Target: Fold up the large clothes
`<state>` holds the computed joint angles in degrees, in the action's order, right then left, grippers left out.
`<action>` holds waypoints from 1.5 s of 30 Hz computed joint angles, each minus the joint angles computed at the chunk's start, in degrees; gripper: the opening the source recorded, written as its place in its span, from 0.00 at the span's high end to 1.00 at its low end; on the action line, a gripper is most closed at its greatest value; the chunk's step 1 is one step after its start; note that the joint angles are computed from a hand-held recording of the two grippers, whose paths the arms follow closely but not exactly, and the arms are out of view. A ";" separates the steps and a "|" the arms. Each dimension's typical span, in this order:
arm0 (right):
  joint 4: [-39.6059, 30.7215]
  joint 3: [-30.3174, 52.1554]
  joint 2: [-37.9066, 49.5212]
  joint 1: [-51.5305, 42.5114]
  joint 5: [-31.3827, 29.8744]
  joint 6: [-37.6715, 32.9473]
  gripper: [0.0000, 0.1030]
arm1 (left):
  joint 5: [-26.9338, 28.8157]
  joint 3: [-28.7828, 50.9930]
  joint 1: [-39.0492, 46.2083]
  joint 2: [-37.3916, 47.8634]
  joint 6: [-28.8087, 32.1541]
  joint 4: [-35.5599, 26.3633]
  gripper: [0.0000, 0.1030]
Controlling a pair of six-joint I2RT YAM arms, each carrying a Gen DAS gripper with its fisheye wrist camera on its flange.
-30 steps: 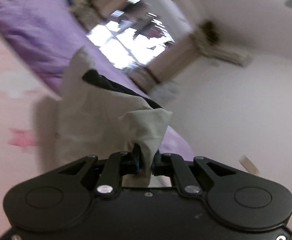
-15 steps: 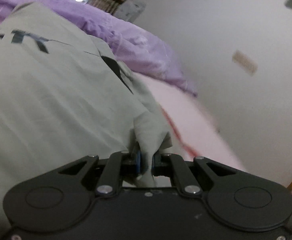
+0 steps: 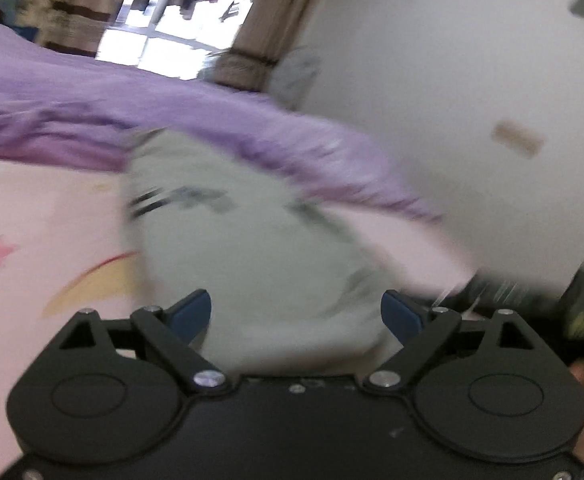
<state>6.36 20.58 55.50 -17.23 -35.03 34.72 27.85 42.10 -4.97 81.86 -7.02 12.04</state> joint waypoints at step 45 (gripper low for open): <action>-3.90 2.90 4.48 -4.33 15.27 -10.92 0.68 | -3.51 9.66 4.68 2.83 3.18 -21.54 0.49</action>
